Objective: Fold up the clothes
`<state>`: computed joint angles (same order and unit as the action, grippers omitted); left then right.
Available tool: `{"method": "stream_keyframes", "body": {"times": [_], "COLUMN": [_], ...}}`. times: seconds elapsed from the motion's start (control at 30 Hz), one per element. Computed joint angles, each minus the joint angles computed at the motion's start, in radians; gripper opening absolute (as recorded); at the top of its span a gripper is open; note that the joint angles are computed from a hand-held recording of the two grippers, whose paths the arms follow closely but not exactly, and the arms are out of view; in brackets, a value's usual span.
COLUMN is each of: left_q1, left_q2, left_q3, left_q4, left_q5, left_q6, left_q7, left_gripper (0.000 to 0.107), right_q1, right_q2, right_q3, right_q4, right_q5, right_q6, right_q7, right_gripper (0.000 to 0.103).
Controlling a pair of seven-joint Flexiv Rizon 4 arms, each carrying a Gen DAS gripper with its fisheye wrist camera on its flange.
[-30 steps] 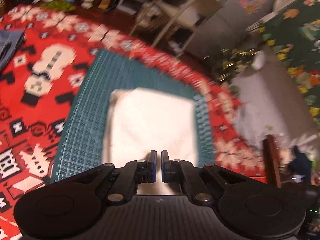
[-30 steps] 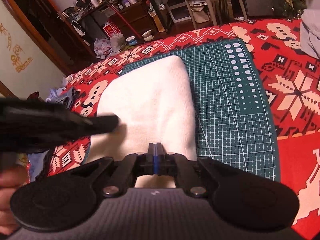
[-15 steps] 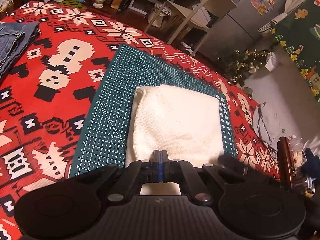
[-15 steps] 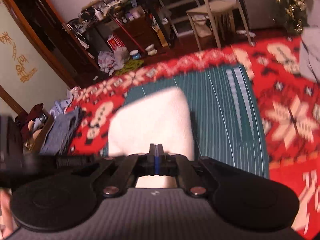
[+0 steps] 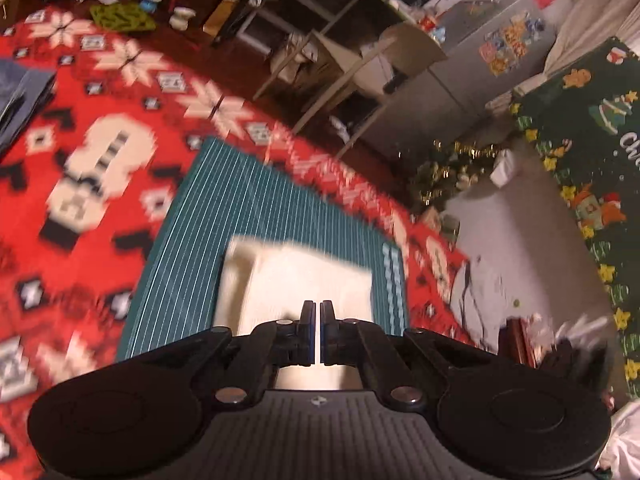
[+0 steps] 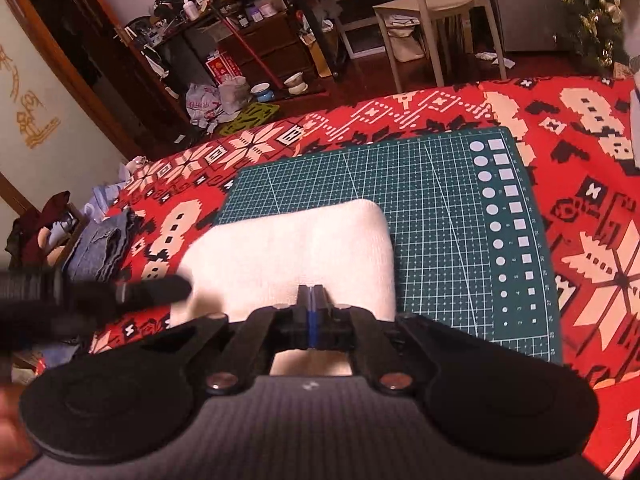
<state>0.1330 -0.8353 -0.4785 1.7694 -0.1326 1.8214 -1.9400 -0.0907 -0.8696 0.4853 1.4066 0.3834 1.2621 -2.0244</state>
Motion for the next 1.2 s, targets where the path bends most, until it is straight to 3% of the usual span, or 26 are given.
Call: {"method": "stream_keyframes", "body": {"times": [0.2,0.33,0.4,0.5,0.7,0.83,0.97,1.07,1.2], "left_q1": [-0.149,-0.332,-0.358,-0.312,-0.054,0.053,-0.002,-0.123,-0.089], "left_q2": [-0.040,-0.031,-0.035,-0.031,-0.017,-0.017,0.014,0.041,0.047], "left_q3": [0.193,0.429,0.458,0.400,0.086,-0.048,-0.003,0.134,0.095], "left_q4": [-0.121,-0.137,-0.141,-0.123,-0.014,0.033,0.051,0.044,0.090], "left_q5": [-0.090,-0.165,-0.179,-0.170,-0.031,0.066,0.031,-0.019,-0.036], "left_q6": [-0.102,-0.098,-0.099,-0.069,0.083,0.041,-0.038,-0.068,-0.025], "left_q7": [0.033,-0.003,-0.006,0.010,0.002,-0.010,-0.004,0.012,0.007], "left_gripper": [0.003,0.003,0.003,0.003,0.002,0.002,0.002,0.003,0.003], "right_q1": [-0.016,-0.042,-0.055,-0.076,-0.085,-0.026,0.014,0.019,0.010], "right_q2": [-0.008,-0.022,-0.026,-0.023,0.017,0.063,0.090,0.075,0.073], "right_q3": [0.016,0.037,0.045,0.054,0.050,-0.006,-0.035,-0.030,-0.015], "right_q4": [-0.012,-0.042,-0.055,-0.073,-0.062,-0.006,0.046,0.057,0.073], "right_q5": [0.002,0.038,0.066,0.120,0.205,0.206,0.189,0.183,0.167], "right_q6": [-0.017,-0.058,-0.079,-0.116,-0.161,-0.139,-0.081,-0.044,-0.024], "right_q7": [-0.008,-0.036,-0.046,-0.058,-0.109,-0.134,-0.134,-0.135,-0.127], "right_gripper": [0.000,0.000,0.000,0.000,0.001,0.001,0.001,0.000,0.000]}}
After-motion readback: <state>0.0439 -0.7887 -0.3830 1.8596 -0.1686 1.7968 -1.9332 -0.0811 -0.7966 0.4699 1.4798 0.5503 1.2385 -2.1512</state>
